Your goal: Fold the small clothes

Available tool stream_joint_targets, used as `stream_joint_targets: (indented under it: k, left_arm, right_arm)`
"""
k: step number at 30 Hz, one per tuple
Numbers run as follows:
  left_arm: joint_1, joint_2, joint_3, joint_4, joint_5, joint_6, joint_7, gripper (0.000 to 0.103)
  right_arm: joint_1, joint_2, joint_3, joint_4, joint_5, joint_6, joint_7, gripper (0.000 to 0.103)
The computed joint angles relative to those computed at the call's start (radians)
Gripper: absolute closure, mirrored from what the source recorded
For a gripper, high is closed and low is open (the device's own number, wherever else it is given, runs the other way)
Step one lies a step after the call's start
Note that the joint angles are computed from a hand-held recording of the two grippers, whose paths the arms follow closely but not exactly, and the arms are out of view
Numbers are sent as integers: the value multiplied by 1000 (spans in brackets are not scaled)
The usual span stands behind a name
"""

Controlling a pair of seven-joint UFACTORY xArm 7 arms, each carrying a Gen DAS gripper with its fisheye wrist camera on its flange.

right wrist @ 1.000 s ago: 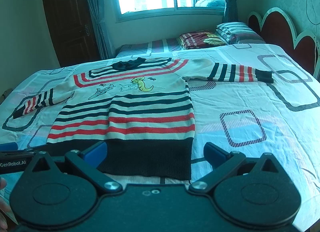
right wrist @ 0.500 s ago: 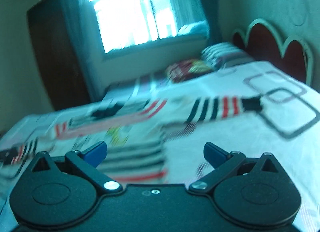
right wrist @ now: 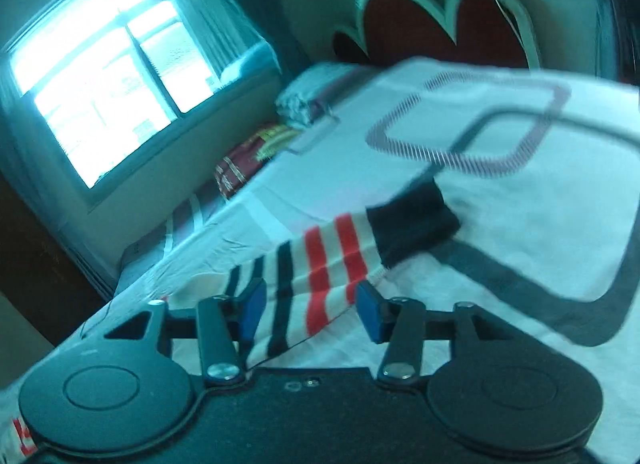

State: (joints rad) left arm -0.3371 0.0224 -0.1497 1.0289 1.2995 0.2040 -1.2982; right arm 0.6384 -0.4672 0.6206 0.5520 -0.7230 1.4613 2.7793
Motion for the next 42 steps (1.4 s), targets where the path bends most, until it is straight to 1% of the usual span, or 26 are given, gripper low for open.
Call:
stream_joint_targets:
  k: [1, 2, 3, 4, 5, 7, 8, 9, 10, 11, 12, 13, 14, 15, 16, 18, 19, 22, 23, 25, 28, 31, 33, 37, 40, 42]
  left_arm:
    - [-2, 10, -1, 6, 5, 7, -2, 0]
    - [-3, 22, 1, 13, 13, 9, -9, 0]
    - [-6, 32, 5, 18, 22, 11, -17, 0]
    - [-9, 42, 8, 26, 27, 13, -21, 0]
    - [-14, 51, 11, 31, 33, 18, -25, 0]
    - [-22, 74, 17, 47, 25, 29, -9, 0]
    - [-29, 84, 19, 54, 11, 40, 3, 0]
    - [-34, 93, 23, 60, 0, 46, 10, 0]
    - [-39, 101, 29, 65, -6, 49, 10, 0]
    - [-46, 103, 34, 66, -5, 51, 2, 0]
    - [-51, 109, 39, 72, -2, 53, -4, 0]
    - [-55, 114, 43, 78, -3, 56, -8, 0]
    - [-58, 119, 47, 83, -5, 57, -9, 0]
    - [-60, 123, 51, 89, -7, 56, -10, 0]
    - [-62, 124, 54, 92, -13, 54, -7, 0]
    - [-61, 121, 63, 93, -17, 46, -1, 0]
    - [-60, 118, 66, 92, -15, 42, 0, 0]
    - [-46, 102, 69, 79, -47, 31, 41, 0]
    - [-37, 98, 68, 71, -79, 17, 77, 0]
    - [-30, 87, 72, 55, -92, 11, 104, 0]
    - [-18, 65, 72, 30, -106, 30, 132, 0]
    - [12, 37, 68, -10, -188, 18, 215, 0]
    - [31, 17, 67, -33, -214, 15, 256, 0]
    - [78, -19, 65, -70, -277, 11, 335, 0]
    - [114, -36, 63, -88, -306, 9, 360, 0]
    - [133, -41, 62, -100, -371, -4, 408, 0]
  right_arm:
    - [0, -26, -9, -37, 7, -22, 40, 50]
    - [-3, -50, -14, -71, 11, -43, 80, 48]
    - [-4, -76, -16, -103, 17, -60, 115, 39]
    - [-5, -104, -25, -135, 23, -85, 135, 36]
    - [-11, -128, -35, -166, 27, -116, 154, 35]
    - [-20, -179, -45, -232, 21, -184, 183, 40]
    - [-33, -181, -42, -239, 13, -189, 166, 43]
    - [-41, -189, -52, -248, 9, -203, 138, 50]
    - [-49, -202, -59, -255, 8, -216, 121, 54]
    - [-56, -219, -58, -267, 10, -229, 118, 62]
    - [-60, -237, -55, -279, 21, -235, 118, 73]
    - [-58, -260, -51, -293, 39, -237, 117, 80]
    - [-49, -285, -40, -307, 63, -232, 120, 91]
    - [-47, -304, -24, -322, 71, -238, 134, 95]
    - [-42, -324, -15, -338, 76, -243, 134, 96]
    - [-52, -316, -17, -322, 77, -236, 74, 95]
    - [-59, -298, -14, -288, 84, -207, 23, 95]
    - [-134, -160, 5, -133, -2, -125, -170, 96]
    - [-157, -111, 14, -78, -57, -111, -220, 96]
    - [-192, 7, 19, 35, -188, -114, -312, 96]
    - [-219, 218, -9, 211, -398, -187, -408, 96]
    - [-219, 438, -56, 389, -572, -316, -426, 96]
    - [-204, 584, -89, 513, -672, -397, -433, 96]
    - [-152, 829, -150, 751, -775, -517, -477, 96]
    - [-108, 939, -188, 880, -789, -562, -532, 96]
    - [-77, 989, -211, 943, -790, -580, -552, 96]
